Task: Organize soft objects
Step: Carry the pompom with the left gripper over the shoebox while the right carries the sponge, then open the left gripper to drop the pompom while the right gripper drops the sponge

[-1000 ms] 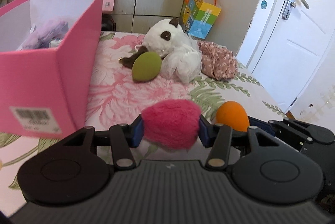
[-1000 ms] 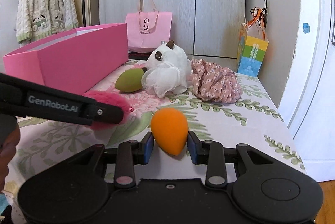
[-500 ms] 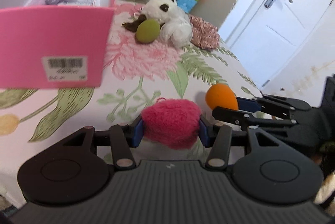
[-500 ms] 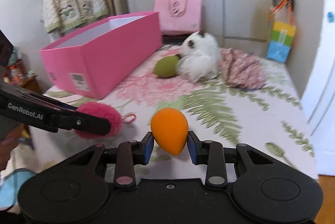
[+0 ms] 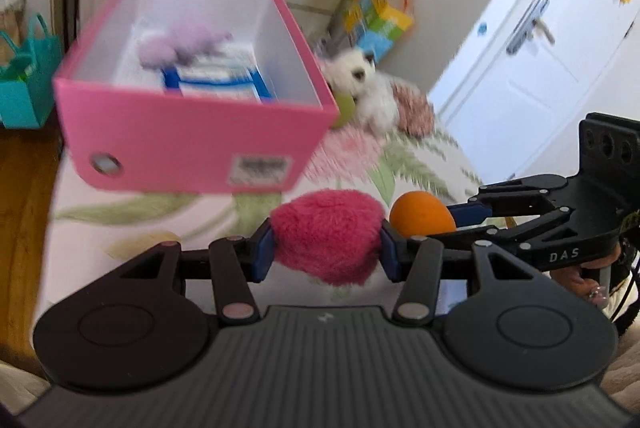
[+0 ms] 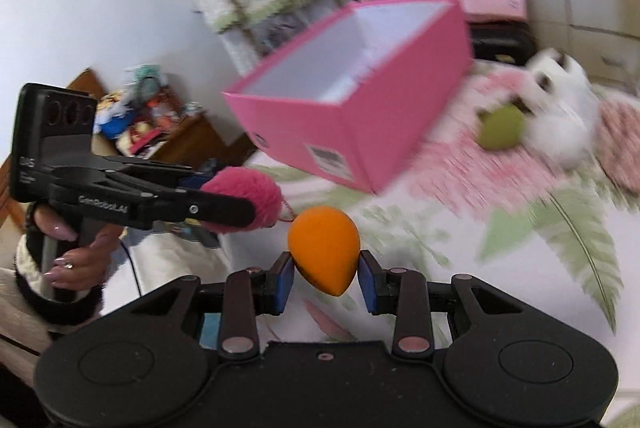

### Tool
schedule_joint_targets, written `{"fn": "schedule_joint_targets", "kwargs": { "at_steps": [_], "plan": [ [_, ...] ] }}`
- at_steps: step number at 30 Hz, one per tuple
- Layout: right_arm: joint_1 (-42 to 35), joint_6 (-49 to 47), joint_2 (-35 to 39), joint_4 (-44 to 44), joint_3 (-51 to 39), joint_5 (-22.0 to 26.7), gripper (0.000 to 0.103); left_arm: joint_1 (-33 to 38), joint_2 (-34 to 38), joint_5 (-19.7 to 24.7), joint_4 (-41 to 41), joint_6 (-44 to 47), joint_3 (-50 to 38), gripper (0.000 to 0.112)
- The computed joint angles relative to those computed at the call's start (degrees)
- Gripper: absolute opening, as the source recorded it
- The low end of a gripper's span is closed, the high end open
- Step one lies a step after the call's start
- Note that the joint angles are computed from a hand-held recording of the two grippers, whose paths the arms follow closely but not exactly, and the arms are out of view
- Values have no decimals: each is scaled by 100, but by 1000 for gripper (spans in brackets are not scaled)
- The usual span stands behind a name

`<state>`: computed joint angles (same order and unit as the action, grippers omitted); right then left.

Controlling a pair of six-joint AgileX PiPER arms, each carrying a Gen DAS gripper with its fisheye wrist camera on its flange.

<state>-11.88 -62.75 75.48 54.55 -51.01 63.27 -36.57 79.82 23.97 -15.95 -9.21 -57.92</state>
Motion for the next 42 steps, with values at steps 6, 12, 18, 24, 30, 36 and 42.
{"fn": "schedule_joint_targets", "kwargs": {
  "at_steps": [6, 12, 18, 24, 30, 36, 42],
  "plan": [
    [912, 258, 56, 118, -751, -375, 40, 339, -518, -107, 390, -9, -83, 51],
    [1436, 267, 667, 678, -1641, -889, 40, 879, -551, -448, 42, 572, -316, 51],
    [1620, 781, 1709, 792, -2814, -1249, 41, 1326, 249, -488, -202, 1083, -1114, 51],
    [2085, 2054, 2725, -627, -4194, -1835, 41, 1531, 1811, 435, 126, 940, -2840, 51],
    [2373, 3296, 3858, -2285, -5840, -1659, 41, 1583, 3145, 1478, 624, 631, -4539, 51],
    [2581, 4161, 4995, -3537, -7517, -1132, 40, 1595, 4551, 2887, 1018, 472, -6791, 51],
    [2678, 4350, 5333, -3929, -7926, -1164, 42, 1517, 4893, 3154, 1360, 251, -7356, 54]
  ]
}}
